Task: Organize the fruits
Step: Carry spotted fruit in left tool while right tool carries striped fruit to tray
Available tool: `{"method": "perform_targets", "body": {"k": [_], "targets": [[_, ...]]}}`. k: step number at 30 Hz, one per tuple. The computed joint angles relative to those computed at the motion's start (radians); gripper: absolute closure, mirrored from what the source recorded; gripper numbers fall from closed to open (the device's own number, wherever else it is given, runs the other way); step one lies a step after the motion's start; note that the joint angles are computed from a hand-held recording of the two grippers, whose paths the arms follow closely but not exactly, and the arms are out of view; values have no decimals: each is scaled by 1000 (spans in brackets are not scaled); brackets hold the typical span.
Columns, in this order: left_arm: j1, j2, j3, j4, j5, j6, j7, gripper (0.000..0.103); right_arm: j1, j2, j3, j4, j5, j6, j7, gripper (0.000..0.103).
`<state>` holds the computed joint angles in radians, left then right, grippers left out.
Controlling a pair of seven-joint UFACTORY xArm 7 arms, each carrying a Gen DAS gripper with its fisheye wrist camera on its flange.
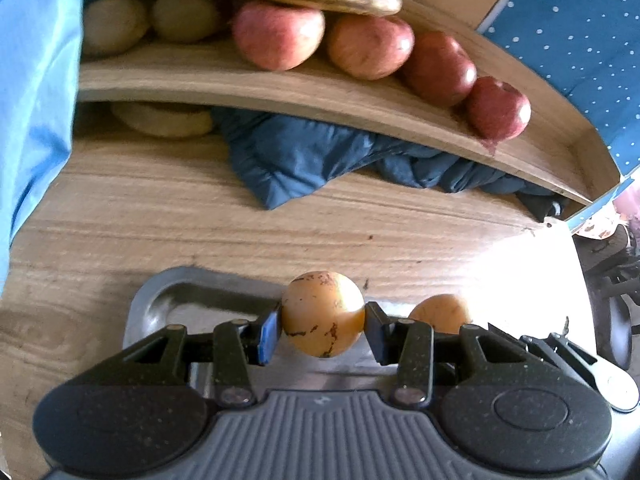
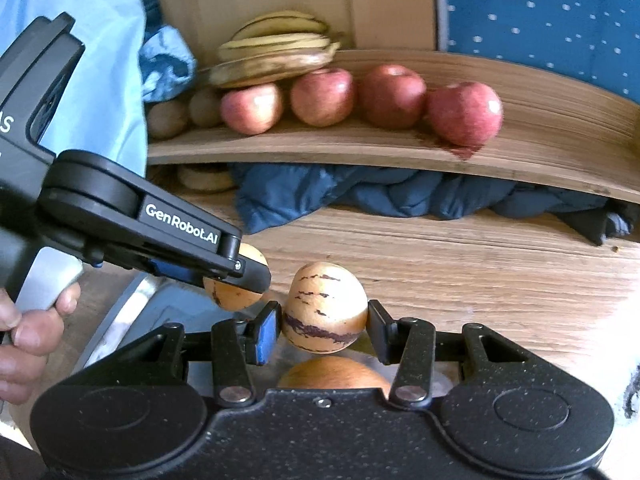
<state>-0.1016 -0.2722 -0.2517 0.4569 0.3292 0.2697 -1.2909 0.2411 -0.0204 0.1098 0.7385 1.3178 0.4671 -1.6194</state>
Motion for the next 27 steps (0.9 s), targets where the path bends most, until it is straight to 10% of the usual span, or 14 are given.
{"method": "perform_targets", "body": {"k": [27], "targets": [[-43,-36,27,-55,-129,49,92,54,38,2,19,-23,-101,29,14,56]]}}
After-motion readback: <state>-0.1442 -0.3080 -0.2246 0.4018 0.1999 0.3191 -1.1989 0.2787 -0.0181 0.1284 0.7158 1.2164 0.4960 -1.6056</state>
